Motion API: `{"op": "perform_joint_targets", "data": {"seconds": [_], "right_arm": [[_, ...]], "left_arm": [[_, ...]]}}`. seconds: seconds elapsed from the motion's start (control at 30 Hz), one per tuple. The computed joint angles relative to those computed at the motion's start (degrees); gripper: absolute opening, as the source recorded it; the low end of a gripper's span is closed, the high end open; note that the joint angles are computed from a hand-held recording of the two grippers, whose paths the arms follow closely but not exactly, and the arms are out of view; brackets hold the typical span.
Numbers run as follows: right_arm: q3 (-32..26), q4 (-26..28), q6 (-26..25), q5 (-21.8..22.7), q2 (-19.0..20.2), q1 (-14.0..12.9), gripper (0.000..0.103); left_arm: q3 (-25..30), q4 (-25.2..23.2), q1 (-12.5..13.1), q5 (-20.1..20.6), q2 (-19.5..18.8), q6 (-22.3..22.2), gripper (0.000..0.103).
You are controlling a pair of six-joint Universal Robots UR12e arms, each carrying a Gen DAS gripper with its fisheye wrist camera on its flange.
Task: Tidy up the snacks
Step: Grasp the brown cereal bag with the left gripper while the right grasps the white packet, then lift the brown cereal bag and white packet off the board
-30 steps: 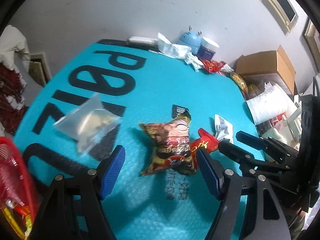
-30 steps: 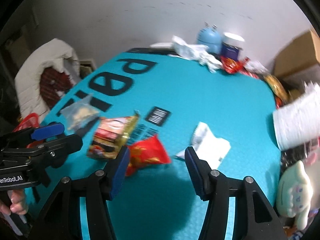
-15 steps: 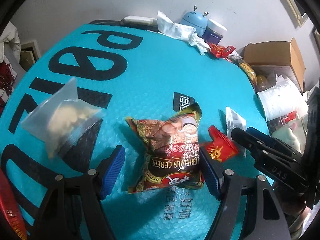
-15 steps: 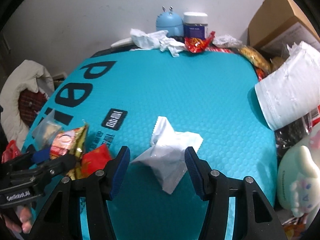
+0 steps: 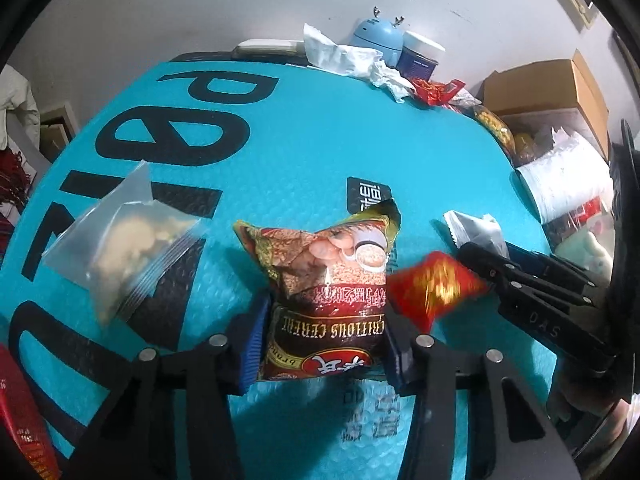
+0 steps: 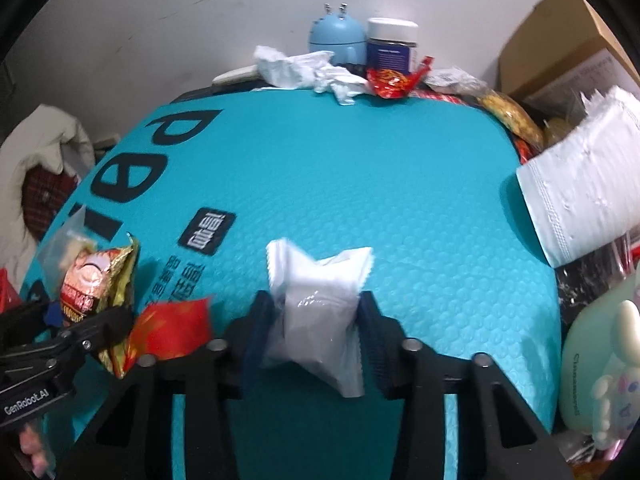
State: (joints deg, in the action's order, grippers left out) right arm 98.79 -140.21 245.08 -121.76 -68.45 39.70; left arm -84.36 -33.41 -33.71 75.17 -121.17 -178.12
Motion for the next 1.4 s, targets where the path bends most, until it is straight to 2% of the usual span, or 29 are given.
{"op": "perform_joint_targets", "data": {"seconds": [0.2, 0.37, 0.67, 1.1, 1.27, 1.4], "right_arm": [[-0.76, -1.53, -2.55, 2.19, 0.56, 0.84, 0.031], [-1.27, -2.78, -3.3, 3.69, 0.9, 2.37, 0.031], [-3.62, -4.34, -8.01, 7.01, 2.38, 5.55, 0.031], [-6.31, -5.5, -12.83, 10.98, 4.76, 8.4, 0.032], [-7.19, -4.14, -13.55, 10.71, 5.17, 8.77, 0.039], [-7.49, -3.98, -14.32, 11.47, 5.29, 8.51, 0.052]], "left_arm": [[-2.64, 0.14, 0.68, 0.26, 1.96, -1.15, 0.047], [-6.1, 1.68, 1.33, 1.1, 4.44, -1.56, 0.047], [-12.56, 2.22, 2.85, 0.68, 8.9, -2.22, 0.047], [-19.99, 3.41, 4.08, 1.82, 14.34, -2.82, 0.047], [-20.47, 3.21, 4.33, 2.39, 14.82, -2.47, 0.047], [-20.05, 2.47, 4.69, 1.35, 14.46, -2.19, 0.047]]}}
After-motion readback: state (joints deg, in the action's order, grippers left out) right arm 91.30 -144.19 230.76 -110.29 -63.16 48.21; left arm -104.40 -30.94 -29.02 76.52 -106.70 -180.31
